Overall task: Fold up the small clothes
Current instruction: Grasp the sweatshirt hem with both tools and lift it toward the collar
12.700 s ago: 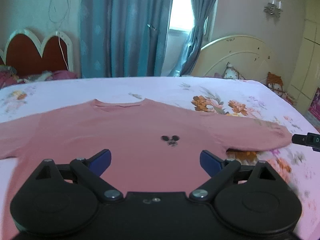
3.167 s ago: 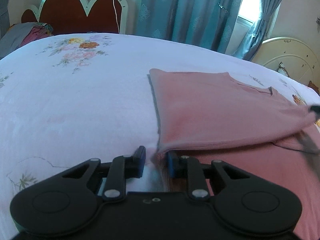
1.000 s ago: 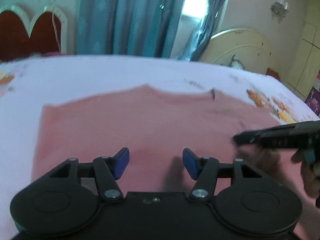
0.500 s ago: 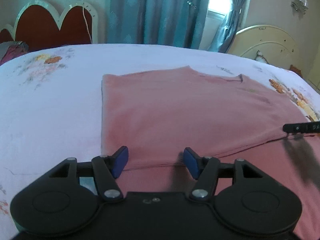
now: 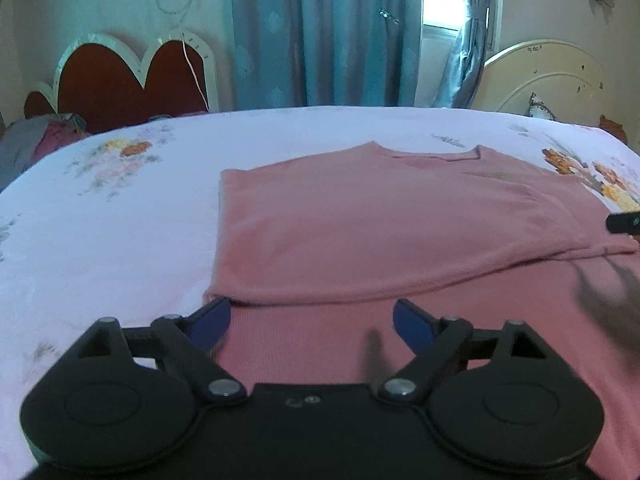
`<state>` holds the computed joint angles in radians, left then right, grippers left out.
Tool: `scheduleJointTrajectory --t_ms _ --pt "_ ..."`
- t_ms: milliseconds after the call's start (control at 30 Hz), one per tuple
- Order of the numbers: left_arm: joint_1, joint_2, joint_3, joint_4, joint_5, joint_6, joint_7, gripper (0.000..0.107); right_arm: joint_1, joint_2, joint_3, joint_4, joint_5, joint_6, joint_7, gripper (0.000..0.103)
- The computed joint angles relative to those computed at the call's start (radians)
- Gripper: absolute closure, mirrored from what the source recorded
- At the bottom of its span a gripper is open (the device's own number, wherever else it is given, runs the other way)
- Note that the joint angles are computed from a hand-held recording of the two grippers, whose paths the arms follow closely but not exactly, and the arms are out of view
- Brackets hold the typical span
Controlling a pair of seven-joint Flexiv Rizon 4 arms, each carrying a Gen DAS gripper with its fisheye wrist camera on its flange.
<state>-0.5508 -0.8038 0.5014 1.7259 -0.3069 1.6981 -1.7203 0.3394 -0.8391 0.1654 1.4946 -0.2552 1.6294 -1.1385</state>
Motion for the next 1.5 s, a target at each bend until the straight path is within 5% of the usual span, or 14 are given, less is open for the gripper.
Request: scheduleJointTrajectory --t_ms 500,933,1133,1500 --pt "-0.361 0.063 0.242 0.245 -0.121 0.058 -0.061 0.017 -0.162 0.263 0.080 0.444 0.020 0.219 -0.004 0.039" --pt "-0.573 0.113 0.304 0.455 -0.327 0.111 0.015 0.023 -0.370 0.363 0.186 0.709 -0.155 0.337 0.115 0.040" --pt "-0.539 0.193 0.209 0.560 -0.384 0.171 0.033 0.032 -0.473 0.366 0.212 0.800 -0.291 0.371 0.233 0.052" --pt "-0.167 0.356 -0.172 0.732 -0.264 0.354 -0.073 0.040 -0.601 0.313 0.215 0.888 -0.560 0.472 0.475 0.052"
